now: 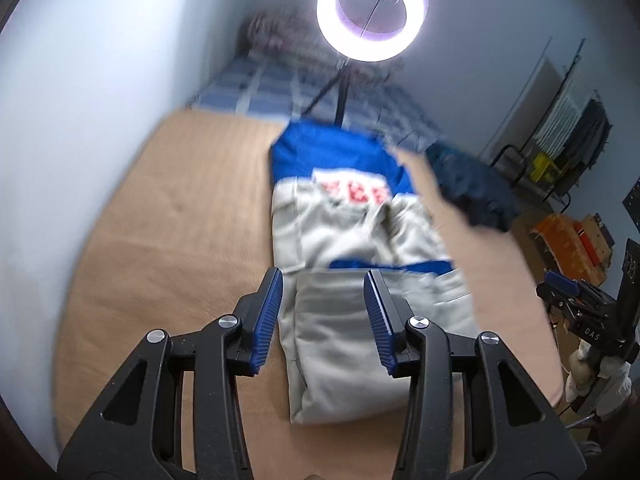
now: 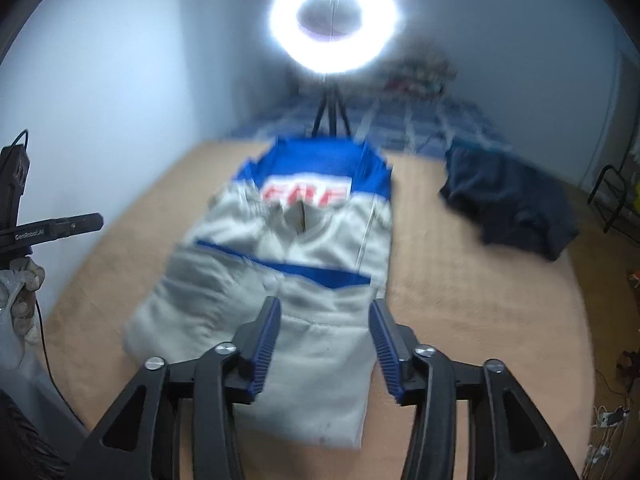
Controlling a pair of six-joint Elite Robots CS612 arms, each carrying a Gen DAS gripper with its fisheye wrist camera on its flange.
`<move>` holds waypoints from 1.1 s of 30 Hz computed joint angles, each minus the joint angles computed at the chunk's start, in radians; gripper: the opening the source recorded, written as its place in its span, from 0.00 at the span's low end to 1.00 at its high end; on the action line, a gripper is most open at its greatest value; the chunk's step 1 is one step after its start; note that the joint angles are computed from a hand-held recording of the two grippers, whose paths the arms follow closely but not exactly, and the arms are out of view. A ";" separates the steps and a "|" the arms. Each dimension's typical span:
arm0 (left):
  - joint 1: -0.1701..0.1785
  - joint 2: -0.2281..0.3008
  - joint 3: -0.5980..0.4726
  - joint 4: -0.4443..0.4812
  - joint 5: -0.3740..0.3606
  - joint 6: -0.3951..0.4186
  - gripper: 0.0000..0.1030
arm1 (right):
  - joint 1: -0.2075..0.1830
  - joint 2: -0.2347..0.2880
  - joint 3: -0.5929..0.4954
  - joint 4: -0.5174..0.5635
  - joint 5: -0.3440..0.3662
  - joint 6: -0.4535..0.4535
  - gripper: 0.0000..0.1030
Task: Fold large clothes
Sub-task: 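Move both tools back from the folded jacket toward the blue collar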
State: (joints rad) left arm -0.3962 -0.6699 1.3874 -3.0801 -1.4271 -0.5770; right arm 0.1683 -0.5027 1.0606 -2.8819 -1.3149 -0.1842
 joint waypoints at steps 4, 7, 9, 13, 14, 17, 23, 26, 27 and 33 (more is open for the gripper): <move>-0.022 -0.089 0.076 -0.059 0.059 0.056 0.60 | -0.007 -0.072 0.086 -0.098 0.010 0.031 0.52; -0.037 -0.143 0.123 -0.101 0.085 0.091 0.66 | -0.008 -0.123 0.139 -0.154 0.003 0.033 0.52; -0.043 -0.165 0.138 -0.113 0.086 0.103 0.66 | -0.008 -0.148 0.163 -0.176 0.005 0.043 0.52; -0.052 -0.194 0.148 -0.091 0.094 0.125 0.67 | -0.009 -0.194 0.214 -0.217 0.011 0.056 0.56; -0.053 -0.197 0.147 -0.086 0.094 0.124 0.67 | -0.009 -0.201 0.226 -0.235 0.010 0.053 0.56; -0.053 -0.199 0.138 -0.083 0.097 0.123 0.67 | -0.016 -0.209 0.231 -0.259 0.042 0.038 0.60; -0.031 -0.162 0.038 0.016 0.103 0.147 0.66 | -0.026 -0.158 0.110 -0.175 0.077 -0.009 0.60; -0.006 -0.110 -0.060 0.098 0.077 0.157 0.66 | -0.031 -0.104 0.013 -0.112 0.091 -0.003 0.60; 0.003 -0.087 -0.099 0.125 0.064 0.159 0.66 | -0.032 -0.082 -0.027 -0.082 0.089 0.000 0.60; 0.048 0.085 -0.364 0.277 0.010 0.199 0.66 | -0.039 0.100 -0.356 0.143 0.097 -0.014 0.60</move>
